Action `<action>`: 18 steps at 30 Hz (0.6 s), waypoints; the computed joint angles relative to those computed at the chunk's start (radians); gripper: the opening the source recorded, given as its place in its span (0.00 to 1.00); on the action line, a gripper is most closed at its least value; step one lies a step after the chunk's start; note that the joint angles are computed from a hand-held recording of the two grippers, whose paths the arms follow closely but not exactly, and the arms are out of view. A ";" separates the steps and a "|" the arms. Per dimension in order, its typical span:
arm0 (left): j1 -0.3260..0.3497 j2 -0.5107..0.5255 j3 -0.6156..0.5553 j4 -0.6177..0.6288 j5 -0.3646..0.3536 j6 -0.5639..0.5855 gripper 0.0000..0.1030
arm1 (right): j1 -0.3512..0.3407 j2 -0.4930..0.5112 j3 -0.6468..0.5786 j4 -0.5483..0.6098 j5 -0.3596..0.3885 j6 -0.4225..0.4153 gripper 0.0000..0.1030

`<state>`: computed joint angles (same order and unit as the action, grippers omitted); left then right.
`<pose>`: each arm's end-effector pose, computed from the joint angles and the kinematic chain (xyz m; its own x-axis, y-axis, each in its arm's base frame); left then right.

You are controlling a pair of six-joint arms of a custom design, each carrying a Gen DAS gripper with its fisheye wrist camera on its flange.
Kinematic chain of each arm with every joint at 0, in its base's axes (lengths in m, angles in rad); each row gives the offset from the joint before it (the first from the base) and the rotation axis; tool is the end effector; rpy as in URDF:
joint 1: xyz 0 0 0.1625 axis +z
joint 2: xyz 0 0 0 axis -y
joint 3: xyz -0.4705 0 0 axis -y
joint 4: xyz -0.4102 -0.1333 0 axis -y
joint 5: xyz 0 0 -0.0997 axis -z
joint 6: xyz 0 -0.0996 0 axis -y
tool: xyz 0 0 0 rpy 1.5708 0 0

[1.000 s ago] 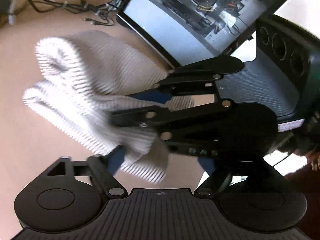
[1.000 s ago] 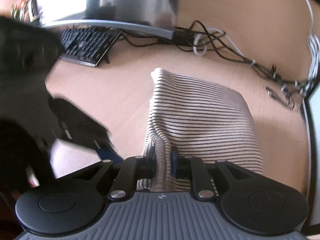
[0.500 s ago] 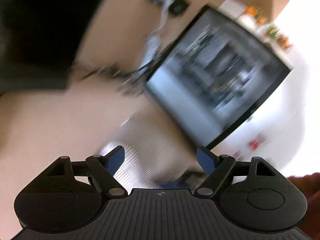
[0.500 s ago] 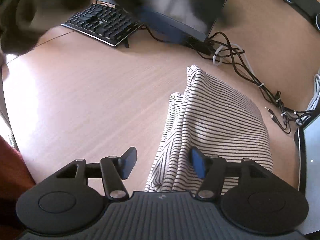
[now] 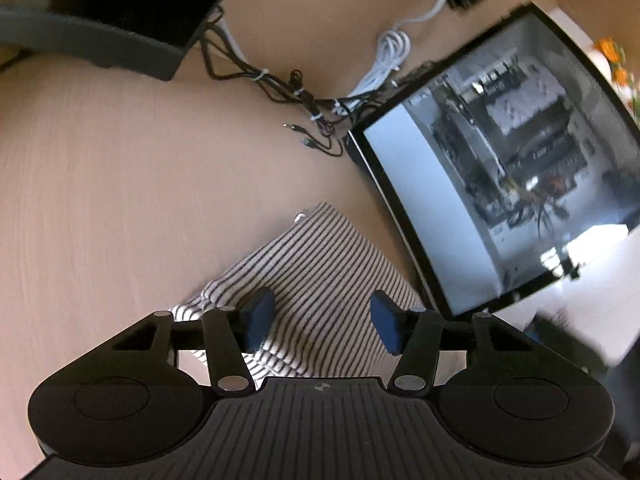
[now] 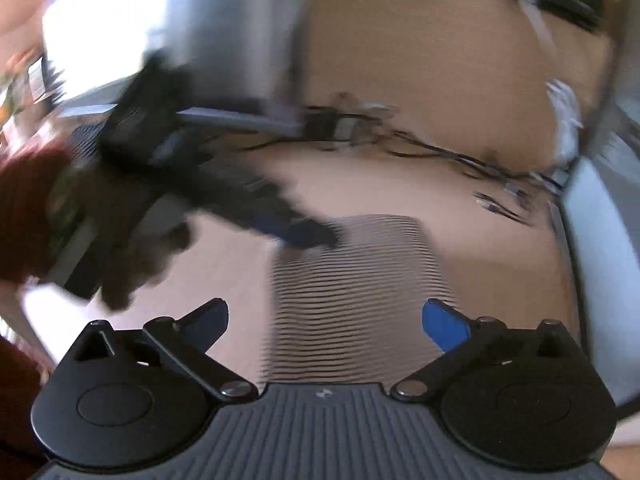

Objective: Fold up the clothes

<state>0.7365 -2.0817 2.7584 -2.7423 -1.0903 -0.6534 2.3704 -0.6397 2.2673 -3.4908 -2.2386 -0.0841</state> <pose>-0.0421 -0.2803 0.2857 -0.9984 0.0452 -0.0343 0.0568 0.7791 -0.6243 0.3885 -0.2778 -0.0123 -0.6152 -0.4931 0.6151 -0.7409 0.6282 -0.2374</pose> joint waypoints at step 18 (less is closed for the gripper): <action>-0.009 0.013 0.004 -0.008 0.036 0.007 0.57 | -0.192 -0.068 0.037 0.082 0.110 0.340 1.00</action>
